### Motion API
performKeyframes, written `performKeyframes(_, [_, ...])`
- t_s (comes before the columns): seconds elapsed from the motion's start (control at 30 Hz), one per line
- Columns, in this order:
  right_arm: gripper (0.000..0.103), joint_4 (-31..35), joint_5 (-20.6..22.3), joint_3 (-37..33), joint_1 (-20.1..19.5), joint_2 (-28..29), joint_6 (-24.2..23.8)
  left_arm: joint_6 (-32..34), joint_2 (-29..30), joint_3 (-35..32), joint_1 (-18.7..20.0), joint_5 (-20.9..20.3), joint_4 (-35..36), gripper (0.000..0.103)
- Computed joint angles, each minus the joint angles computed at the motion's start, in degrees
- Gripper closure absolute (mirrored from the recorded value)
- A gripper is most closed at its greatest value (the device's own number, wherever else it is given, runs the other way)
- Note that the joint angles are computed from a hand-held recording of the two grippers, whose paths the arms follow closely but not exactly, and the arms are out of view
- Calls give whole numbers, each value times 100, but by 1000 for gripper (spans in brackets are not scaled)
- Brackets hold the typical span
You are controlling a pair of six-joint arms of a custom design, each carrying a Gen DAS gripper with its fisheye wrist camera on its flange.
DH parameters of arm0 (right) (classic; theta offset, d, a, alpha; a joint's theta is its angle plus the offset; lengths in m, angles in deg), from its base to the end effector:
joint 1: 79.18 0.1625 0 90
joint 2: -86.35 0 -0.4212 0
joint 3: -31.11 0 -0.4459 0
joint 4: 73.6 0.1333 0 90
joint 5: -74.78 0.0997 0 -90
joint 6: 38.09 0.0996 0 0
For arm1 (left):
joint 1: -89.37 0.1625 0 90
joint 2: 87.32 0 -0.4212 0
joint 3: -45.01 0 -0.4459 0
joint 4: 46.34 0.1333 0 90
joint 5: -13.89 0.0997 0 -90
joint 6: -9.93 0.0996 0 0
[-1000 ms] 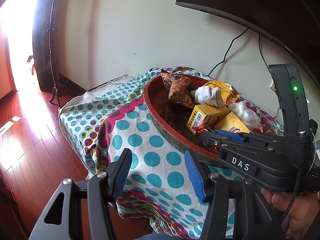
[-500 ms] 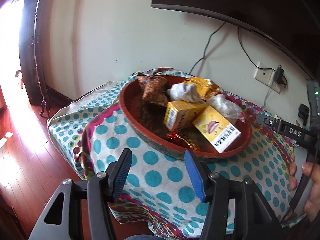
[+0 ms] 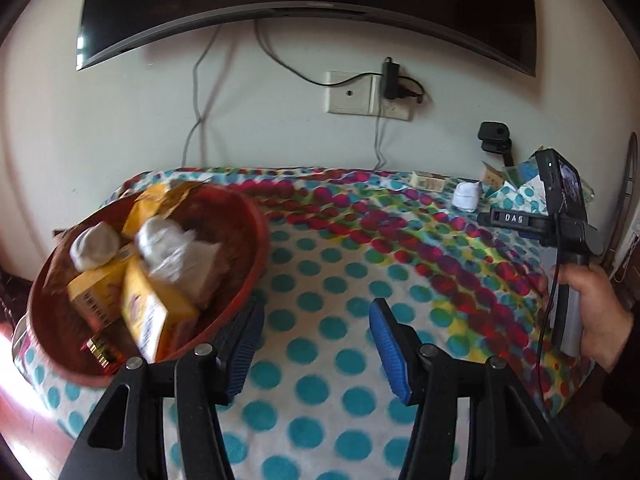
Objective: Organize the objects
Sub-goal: 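Grasp the small red-and-white barcode box with the left gripper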
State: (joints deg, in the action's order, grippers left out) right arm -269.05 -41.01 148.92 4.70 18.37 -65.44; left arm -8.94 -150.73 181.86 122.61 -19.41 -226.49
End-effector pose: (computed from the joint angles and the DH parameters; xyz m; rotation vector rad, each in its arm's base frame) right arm 0.0281 -0.5822 0.2439 0.1485 -2.2778 0.9953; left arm -0.2383 -0.4151 0.0880 0.5793 2.2537 -1.0365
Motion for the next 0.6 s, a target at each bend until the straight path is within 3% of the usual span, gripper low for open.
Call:
performKeyframes(0.13, [7,238,374,-7,-240,-207,273,1163,904,-1247,365,-347,-263,47])
performKeyframes(0.3, [7,273,441,79,-343,-330,617,2106,2030,-2777,681,-595,-244,47])
performKeyframes(0.6, [5,489,480,79,-421,-386,766,1599,3522,-5206,1166,-863,1174,47])
